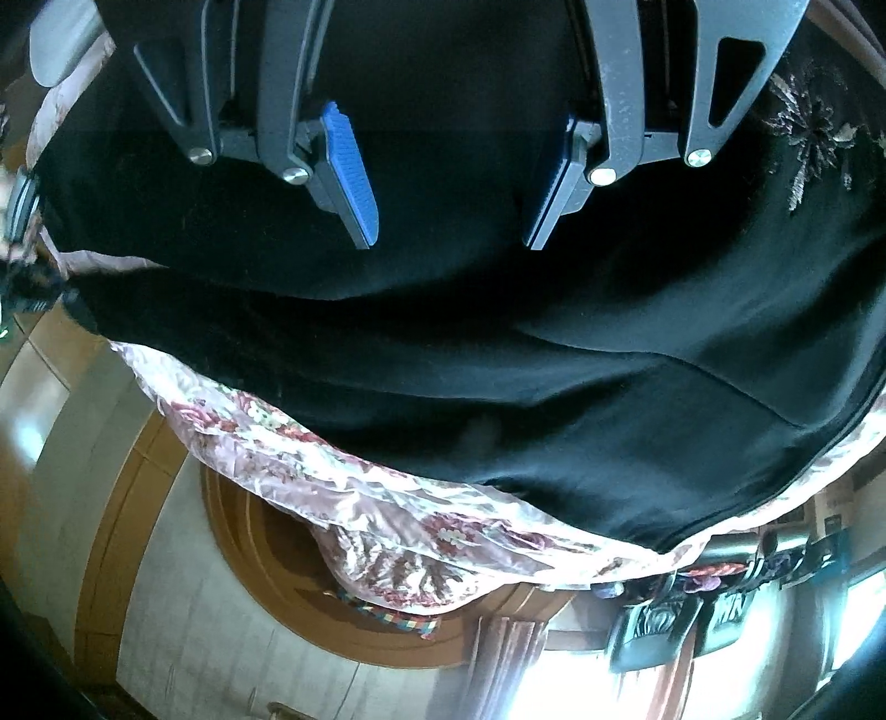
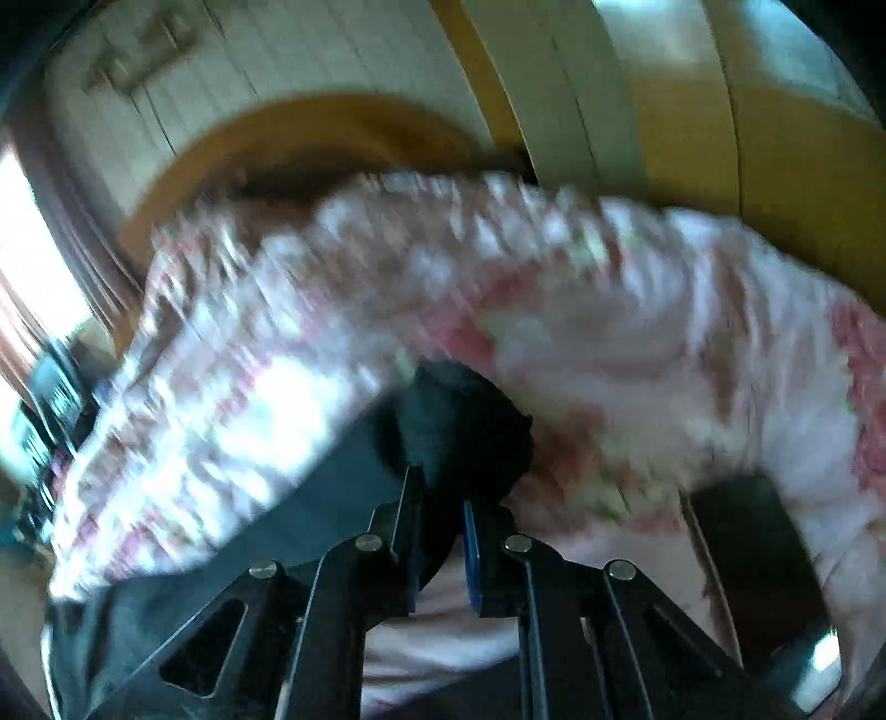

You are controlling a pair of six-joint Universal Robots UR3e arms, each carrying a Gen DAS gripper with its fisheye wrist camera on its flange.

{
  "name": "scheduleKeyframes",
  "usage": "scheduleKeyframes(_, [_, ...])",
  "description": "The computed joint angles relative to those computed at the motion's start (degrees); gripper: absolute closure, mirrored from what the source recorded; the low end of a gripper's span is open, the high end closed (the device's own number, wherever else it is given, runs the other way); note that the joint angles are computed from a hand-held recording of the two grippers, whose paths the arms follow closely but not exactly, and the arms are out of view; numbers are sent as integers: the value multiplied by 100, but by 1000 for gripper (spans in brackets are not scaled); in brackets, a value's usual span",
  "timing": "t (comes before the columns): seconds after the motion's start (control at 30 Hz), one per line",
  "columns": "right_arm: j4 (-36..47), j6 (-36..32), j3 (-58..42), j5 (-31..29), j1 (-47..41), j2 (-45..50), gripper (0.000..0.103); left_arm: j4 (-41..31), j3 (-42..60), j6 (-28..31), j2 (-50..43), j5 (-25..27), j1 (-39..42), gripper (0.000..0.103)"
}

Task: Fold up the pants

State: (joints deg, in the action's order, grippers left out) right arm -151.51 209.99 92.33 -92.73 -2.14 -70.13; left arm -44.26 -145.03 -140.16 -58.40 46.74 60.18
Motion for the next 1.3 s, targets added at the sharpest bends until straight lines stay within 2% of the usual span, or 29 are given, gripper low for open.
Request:
scheduleKeyframes(0.03, [134, 51, 1, -165, 63, 19, 74, -41, 17, 26, 14, -14, 13, 49])
scheduleKeyframes(0.07, [66, 162, 170, -301, 106, -80, 68, -87, 38, 43, 24, -29, 23, 49])
scheduleKeyframes(0.1, [-76, 378, 332, -496, 193, -162, 53, -117, 67, 42, 16, -32, 31, 49])
scheduleKeyframes(0.13, [-130, 727, 431, -851, 366, -265, 47, -111, 90, 18, -2, -14, 27, 49])
scheduleKeyframes(0.23, [66, 1410, 318, -1922, 981, -389, 47, -14, 146, -96, -113, 43, 12, 48])
scheduleKeyframes(0.27, [-11, 1439, 261, -2073, 1127, -363, 47, -7, 146, -121, -100, 55, 26, 48])
scheduleKeyframes(0.3, [-221, 1333, 188, -2188, 1312, -309, 47, 65, 158, -183, -140, 81, -5, 48])
scheduleKeyframes(0.37, [-629, 656, -216, -2333, 1767, 2, 47, 104, 200, -229, -188, 109, -45, 48])
scheduleKeyframes(0.4, [-722, 380, -412, -2317, 1875, 172, 46, 111, 229, -242, -204, 132, -71, 48])
scheduleKeyframes(0.43, [-743, -191, -817, -2087, 2028, 452, 45, 105, 261, -237, -224, 151, -85, 48])
scheduleKeyframes(0.47, [-667, -412, -1076, -1936, 2097, 636, 45, 86, 325, -228, -272, 159, -106, 48])
scheduleKeyframes(0.6, [164, -1243, -2589, -1063, 2557, 1619, 45, 122, 809, -413, -711, 140, -181, 48])
scheduleKeyframes(0.73, [182, -1610, -3481, -743, 2930, 2554, 45, 277, 1720, -858, -1498, 308, -367, 48])
scheduleKeyframes(0.83, [1043, -1448, -4521, -1142, 3122, 3342, 43, 395, 2582, -1218, -2161, 474, -497, 48])
scheduleKeyframes(0.9, [798, -1364, -4306, -1208, 3150, 3438, 42, 444, 3135, -1417, -2550, 536, -533, 47])
scheduleKeyframes(1.07, [87, -1404, -3663, -1167, 3118, 3270, 40, 587, 5011, -2192, -4023, 783, -676, 36])
scheduleKeyframes(1.17, [-171, -1408, -3450, -1125, 3113, 3213, 39, 350, 6339, -2696, -5005, 1393, -863, 35])
scheduleKeyframes(1.3, [-431, -1406, -3303, -1108, 3113, 3207, 38, -330, 7948, -3080, -6071, 1492, -926, 35])
